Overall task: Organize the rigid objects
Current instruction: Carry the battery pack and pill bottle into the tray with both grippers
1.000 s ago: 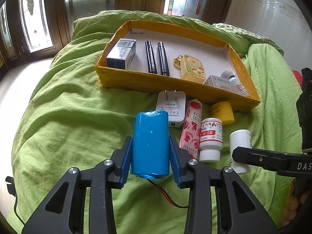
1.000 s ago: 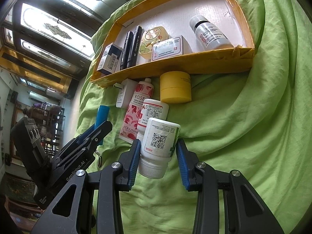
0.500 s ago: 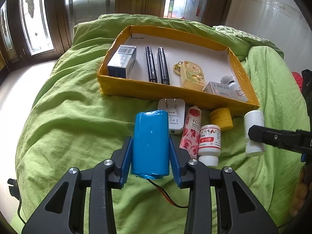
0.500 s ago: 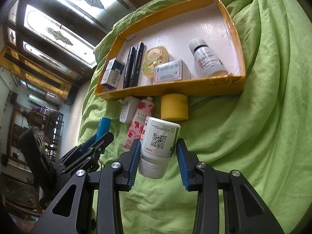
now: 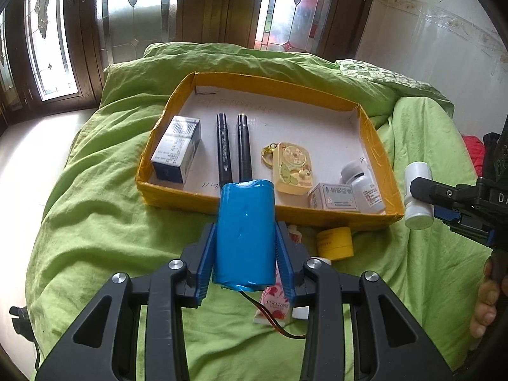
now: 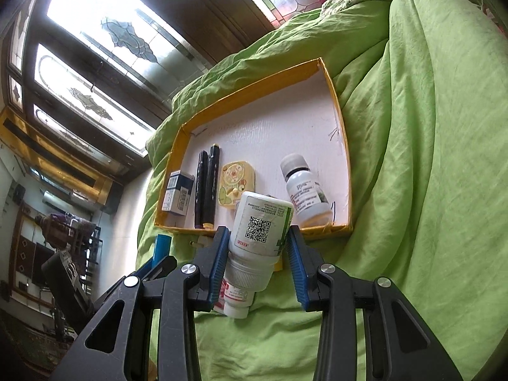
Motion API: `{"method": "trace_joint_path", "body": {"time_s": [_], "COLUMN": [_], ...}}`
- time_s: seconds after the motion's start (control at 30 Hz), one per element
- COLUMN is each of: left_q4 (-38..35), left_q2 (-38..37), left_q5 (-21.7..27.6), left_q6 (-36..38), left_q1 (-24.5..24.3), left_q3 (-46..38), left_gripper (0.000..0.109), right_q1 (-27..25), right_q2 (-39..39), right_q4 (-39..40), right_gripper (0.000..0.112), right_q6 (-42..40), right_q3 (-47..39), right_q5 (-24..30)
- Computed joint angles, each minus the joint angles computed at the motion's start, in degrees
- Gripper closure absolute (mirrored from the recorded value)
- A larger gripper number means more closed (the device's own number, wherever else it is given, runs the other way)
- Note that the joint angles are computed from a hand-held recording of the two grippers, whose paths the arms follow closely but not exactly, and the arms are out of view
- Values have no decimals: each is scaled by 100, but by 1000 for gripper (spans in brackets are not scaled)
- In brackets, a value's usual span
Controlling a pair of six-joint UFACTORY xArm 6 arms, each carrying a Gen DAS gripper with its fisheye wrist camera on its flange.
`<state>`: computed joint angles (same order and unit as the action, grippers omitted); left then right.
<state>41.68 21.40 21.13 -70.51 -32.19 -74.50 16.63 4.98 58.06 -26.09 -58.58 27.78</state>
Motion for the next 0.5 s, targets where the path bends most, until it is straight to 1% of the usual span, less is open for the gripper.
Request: {"method": "trace_joint_path", "body": {"time_s": [0.2, 0.33, 0.5], "left_q4": [-255, -473, -899], "left_q2": [289, 448, 688], "left_q5": [80, 109, 212], "left_q6": [434, 677, 1151], "left_q1": [35, 129, 294], "left_q3": [-577, -846, -1226], "left_gripper": [75, 75, 75], "right_q1": [-108, -139, -159], "right_q2": [282, 473, 663], "right_q4": [66, -28, -187], "right_gripper": [79, 79, 79], "right_q6": [99, 226, 380], "right_q3": [-439, -714, -956], "right_q5": [6, 11, 44]}}
